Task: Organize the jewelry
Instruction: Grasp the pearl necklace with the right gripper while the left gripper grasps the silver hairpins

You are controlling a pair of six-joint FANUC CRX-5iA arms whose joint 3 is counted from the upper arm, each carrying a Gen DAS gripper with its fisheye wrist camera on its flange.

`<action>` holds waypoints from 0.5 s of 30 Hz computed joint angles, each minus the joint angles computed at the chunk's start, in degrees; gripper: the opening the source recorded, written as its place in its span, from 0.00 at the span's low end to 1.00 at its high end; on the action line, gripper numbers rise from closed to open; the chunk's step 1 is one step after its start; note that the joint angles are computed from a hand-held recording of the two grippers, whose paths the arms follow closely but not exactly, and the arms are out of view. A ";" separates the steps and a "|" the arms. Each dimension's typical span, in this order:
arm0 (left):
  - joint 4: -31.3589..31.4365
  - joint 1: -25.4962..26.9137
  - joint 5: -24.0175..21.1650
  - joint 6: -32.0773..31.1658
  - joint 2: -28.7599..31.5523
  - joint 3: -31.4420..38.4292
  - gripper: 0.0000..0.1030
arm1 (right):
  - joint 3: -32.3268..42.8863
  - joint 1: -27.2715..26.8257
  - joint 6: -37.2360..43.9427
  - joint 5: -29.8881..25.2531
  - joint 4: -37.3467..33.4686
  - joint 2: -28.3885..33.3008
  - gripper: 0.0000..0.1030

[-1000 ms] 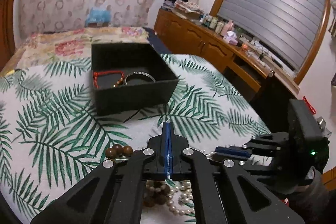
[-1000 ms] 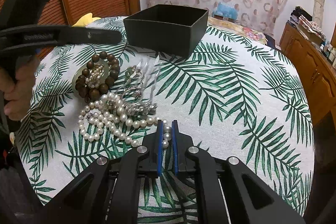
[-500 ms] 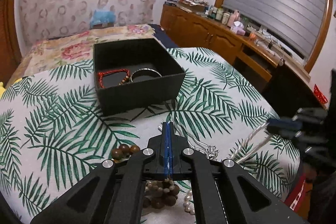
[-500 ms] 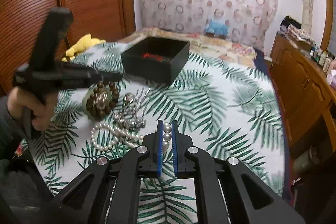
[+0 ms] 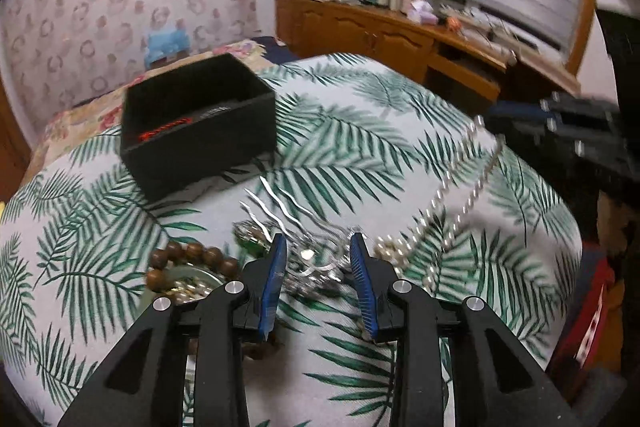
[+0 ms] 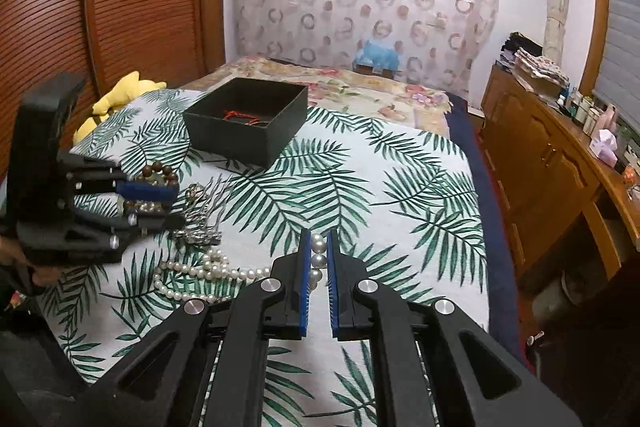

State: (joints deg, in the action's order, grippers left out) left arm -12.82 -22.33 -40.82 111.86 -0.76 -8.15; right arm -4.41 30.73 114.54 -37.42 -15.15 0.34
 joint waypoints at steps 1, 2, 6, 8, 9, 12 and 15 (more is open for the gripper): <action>-0.96 -0.58 -0.82 0.14 0.55 0.67 0.36 | 0.11 -0.16 0.05 0.07 -0.07 -0.05 0.08; -1.40 -1.00 -1.51 -0.03 1.10 1.23 0.39 | 0.07 -0.23 0.05 0.24 -0.04 -0.14 0.08; -3.76 -2.23 -4.60 -0.21 3.25 3.66 0.41 | 0.44 -0.20 0.26 0.33 -0.14 -0.23 0.08; -5.64 -2.81 -6.05 0.42 4.16 4.82 0.41 | 0.72 0.00 0.74 0.17 -0.33 -0.12 0.09; -5.27 -2.55 -5.94 0.15 4.27 4.79 0.42 | 0.67 0.22 0.65 0.22 -0.23 -0.08 0.09; -5.21 -2.31 -5.49 -0.57 4.32 4.60 0.43 | 0.86 0.51 1.14 -0.02 -0.62 0.07 0.08; -5.05 -2.15 -4.74 -1.28 3.86 3.94 0.42 | 0.94 0.65 1.61 -0.19 -0.99 0.18 0.09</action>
